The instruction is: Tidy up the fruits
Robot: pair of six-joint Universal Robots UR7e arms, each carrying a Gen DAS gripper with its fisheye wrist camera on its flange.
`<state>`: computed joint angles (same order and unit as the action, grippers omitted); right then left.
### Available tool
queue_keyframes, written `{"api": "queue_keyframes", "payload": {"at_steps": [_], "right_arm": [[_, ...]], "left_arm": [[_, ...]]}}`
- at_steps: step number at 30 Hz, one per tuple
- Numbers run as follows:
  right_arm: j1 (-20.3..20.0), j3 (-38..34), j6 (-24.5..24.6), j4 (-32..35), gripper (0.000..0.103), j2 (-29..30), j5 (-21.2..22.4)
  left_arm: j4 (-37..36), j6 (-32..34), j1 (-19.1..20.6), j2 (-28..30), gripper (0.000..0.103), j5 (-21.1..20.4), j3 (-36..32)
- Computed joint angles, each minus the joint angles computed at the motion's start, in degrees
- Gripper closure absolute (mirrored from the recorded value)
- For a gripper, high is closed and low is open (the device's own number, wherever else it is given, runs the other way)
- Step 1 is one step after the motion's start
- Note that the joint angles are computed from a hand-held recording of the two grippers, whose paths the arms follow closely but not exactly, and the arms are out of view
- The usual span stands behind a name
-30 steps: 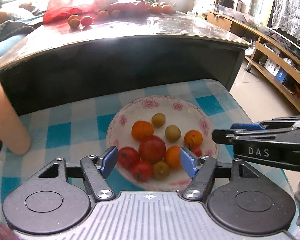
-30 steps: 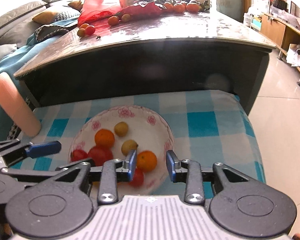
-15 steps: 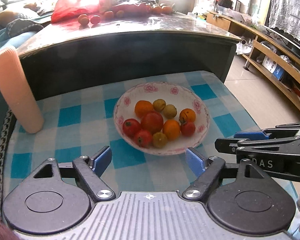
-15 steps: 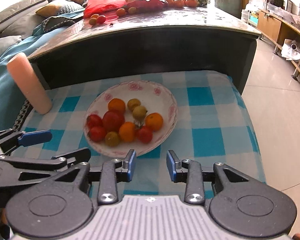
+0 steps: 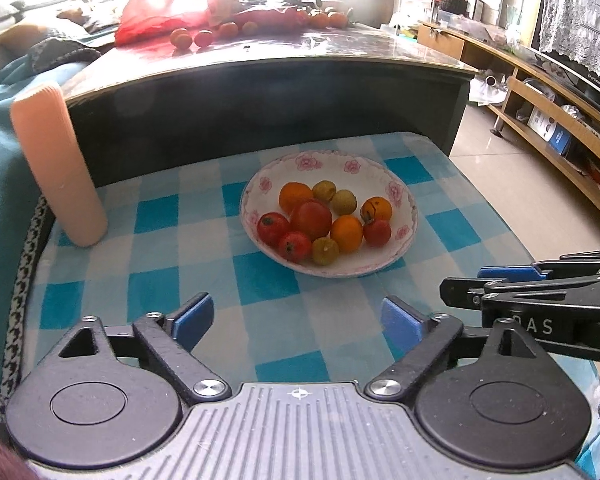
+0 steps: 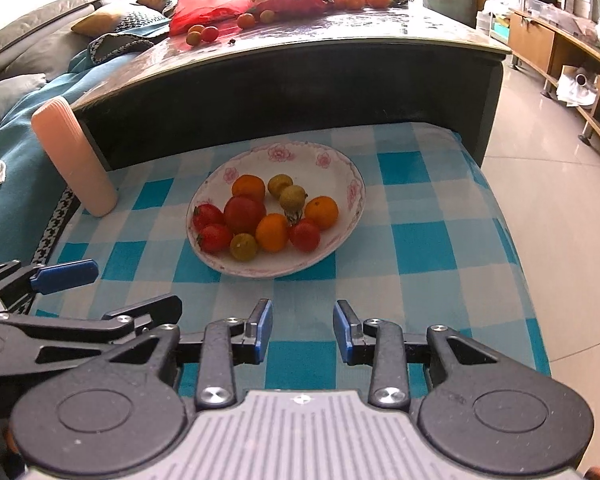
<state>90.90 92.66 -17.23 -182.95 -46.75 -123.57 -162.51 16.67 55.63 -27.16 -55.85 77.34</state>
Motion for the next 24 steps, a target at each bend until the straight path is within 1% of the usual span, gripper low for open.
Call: {"api": "queue_keyframes", "payload": {"at_steps": [4, 8, 21, 24], "right_arm": [[0.2, 1.6, 0.6, -0.9, 0.056, -0.7, -0.2], [0.3, 2.8, 0.9, -1.6, 0.056, -1.2, -0.1], [0.4, 6.8, 2.6, -2.8, 0.056, -2.7, 0.1], [0.5, 7.8, 2.8, -3.4, 0.056, -3.2, 0.2]], "left_arm": [[-1.3, -0.9, -0.1, -1.0, 0.000, 0.3, 1.9], [-1.6, -2.1, 0.0, -1.8, 0.000, -0.2, 3.3], [-4.4, -3.4, -1.2, -3.6, 0.000, 2.5, 8.3], [-4.0, -4.8, -1.1, -4.3, 0.000, 2.3, 9.4]]}}
